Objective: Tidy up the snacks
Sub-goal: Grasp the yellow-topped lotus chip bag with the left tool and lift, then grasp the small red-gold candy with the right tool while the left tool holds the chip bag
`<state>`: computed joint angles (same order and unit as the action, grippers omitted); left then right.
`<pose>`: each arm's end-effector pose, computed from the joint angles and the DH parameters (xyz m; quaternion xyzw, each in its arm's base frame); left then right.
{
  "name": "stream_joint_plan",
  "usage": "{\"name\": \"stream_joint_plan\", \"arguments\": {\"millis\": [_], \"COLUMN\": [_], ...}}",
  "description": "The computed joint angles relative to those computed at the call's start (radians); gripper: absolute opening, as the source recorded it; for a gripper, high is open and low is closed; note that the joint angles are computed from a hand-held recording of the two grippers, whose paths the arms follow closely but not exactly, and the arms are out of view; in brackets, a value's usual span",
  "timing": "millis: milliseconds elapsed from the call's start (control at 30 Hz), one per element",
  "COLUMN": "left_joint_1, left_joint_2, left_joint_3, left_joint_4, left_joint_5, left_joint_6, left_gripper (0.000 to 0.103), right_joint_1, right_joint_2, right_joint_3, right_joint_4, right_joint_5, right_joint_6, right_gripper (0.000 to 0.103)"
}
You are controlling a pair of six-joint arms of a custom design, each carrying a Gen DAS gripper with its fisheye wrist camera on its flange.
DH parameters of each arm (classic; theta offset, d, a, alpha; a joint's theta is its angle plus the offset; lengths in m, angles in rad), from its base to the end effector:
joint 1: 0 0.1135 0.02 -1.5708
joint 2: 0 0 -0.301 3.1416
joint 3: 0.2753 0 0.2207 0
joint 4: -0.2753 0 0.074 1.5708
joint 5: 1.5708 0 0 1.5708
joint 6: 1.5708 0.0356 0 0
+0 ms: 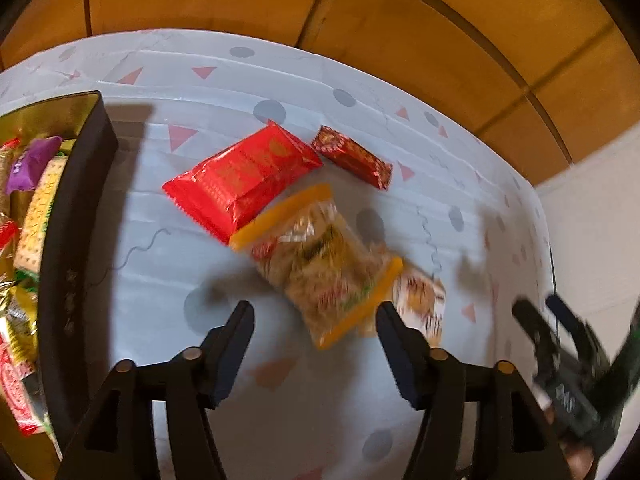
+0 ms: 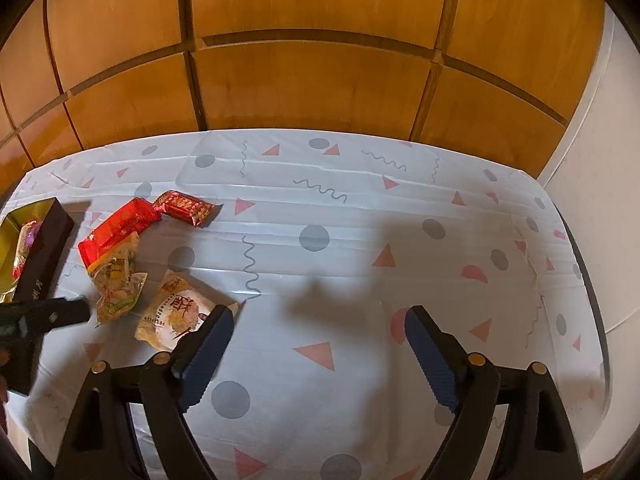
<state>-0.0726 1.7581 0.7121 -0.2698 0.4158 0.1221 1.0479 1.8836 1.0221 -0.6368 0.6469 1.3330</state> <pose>0.2595 -0.0333 0.1524 0.1205 0.9634 -0.2016 0.1294 0.1704 0.2526 0.1757 0.1460 0.9363 -0.0860 0.3077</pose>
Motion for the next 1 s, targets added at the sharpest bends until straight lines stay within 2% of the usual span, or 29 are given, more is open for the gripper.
{"name": "stream_joint_plan", "arguments": {"millis": [267,433,500,533,567,633,733,833,1000], "left_joint_1": [-0.099,-0.165,-0.192,-0.197,-0.194,-0.166,-0.121,-0.065,0.103], "left_joint_2": [0.134,0.155,0.14,0.131,0.115,0.093,0.028,-0.065,-0.224], "left_joint_3": [0.087,0.079,0.044,0.021,-0.01,-0.039,-0.125,-0.26,-0.501], "left_joint_4": [0.068,0.132,0.171,0.195,0.224,0.225,0.25,0.32,0.457], "left_joint_5": [-0.046,-0.139,-0.184,-0.206,-0.223,-0.196,-0.189,-0.186,-0.125], "left_joint_6": [-0.192,-0.191,-0.144,-0.12,-0.091,-0.036,0.07,0.191,0.478], "left_gripper": [0.073,0.072,0.07,0.057,0.053,0.044,0.043,0.043,0.043], "right_joint_1": [-0.002,-0.004,-0.004,-0.004,-0.003,-0.001,-0.001,-0.001,-0.01], "right_joint_2": [-0.01,-0.017,-0.019,-0.019,-0.02,-0.021,-0.016,-0.01,-0.01], "right_joint_3": [-0.007,-0.016,-0.019,-0.02,-0.021,-0.021,-0.018,-0.014,-0.025], "right_joint_4": [0.017,0.038,0.041,0.04,0.039,0.036,0.03,0.018,0.033], "right_joint_5": [0.0,-0.002,-0.001,-0.002,-0.001,0.002,0.003,0.005,-0.01], "right_joint_6": [0.002,-0.01,-0.011,-0.009,-0.005,0.001,0.004,0.009,0.004], "right_gripper": [0.09,0.09,0.09,0.09,0.09,0.09,0.09,0.09,0.09]}}
